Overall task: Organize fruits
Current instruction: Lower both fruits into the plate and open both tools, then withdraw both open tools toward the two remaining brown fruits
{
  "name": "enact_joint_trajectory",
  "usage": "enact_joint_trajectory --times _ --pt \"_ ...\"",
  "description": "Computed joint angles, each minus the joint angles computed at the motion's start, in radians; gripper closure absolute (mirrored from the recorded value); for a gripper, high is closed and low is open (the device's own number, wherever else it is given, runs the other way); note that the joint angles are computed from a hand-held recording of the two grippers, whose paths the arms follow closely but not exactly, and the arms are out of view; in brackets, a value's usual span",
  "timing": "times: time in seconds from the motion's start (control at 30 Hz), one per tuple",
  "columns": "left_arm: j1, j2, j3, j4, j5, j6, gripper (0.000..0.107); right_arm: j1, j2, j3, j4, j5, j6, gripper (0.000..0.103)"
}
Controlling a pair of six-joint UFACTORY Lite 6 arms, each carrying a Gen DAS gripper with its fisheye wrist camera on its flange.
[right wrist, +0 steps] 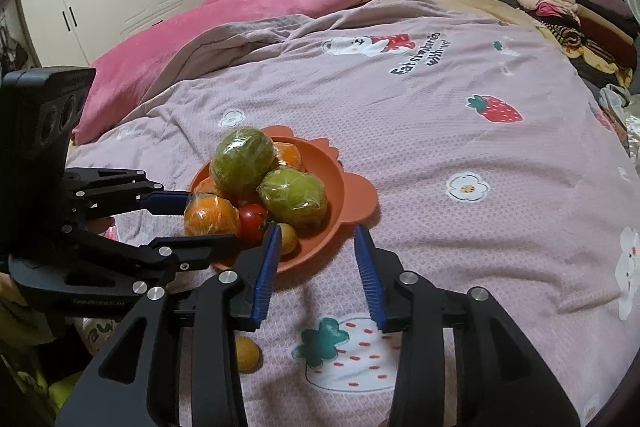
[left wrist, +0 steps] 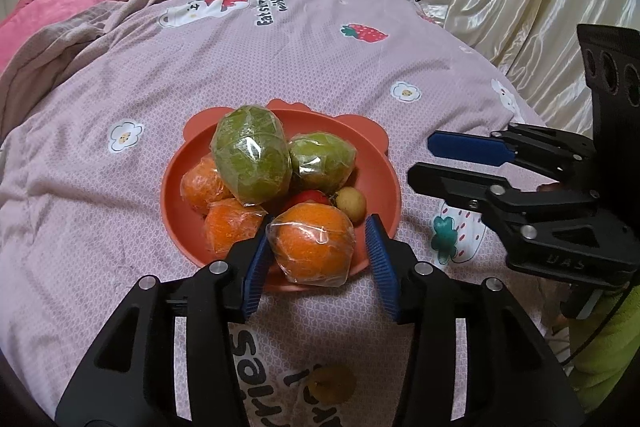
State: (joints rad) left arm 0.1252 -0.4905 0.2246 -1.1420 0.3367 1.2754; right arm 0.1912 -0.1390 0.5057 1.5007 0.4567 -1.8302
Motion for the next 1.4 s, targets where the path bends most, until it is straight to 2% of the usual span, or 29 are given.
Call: enact_joint_trajectory --times 0.43,0.83,1.07,1.4 --pt "0.019 -0.088 -0.008 0.14 0.025 -0.144 0.064 -0.042 -0.111 -0.07 -0.065 0.026 0.064 0.056" --pt "0.068 -0.255 -0.022 0.331 0.114 -0.328 0.059 -0.07 -0.276 -0.149 -0.203 0.057 0.209 0.048" --pt "0.11 -0.405 -0.041 0.446 0.206 -0.435 0.05 -0.052 -0.37 -0.183 -0.281 0.061 0.308 0.045" --pt "0.243 -0.602 -0.078 0.493 0.382 -0.431 0.037 0.038 -0.533 -0.253 -0.445 0.028 0.538 0.038"
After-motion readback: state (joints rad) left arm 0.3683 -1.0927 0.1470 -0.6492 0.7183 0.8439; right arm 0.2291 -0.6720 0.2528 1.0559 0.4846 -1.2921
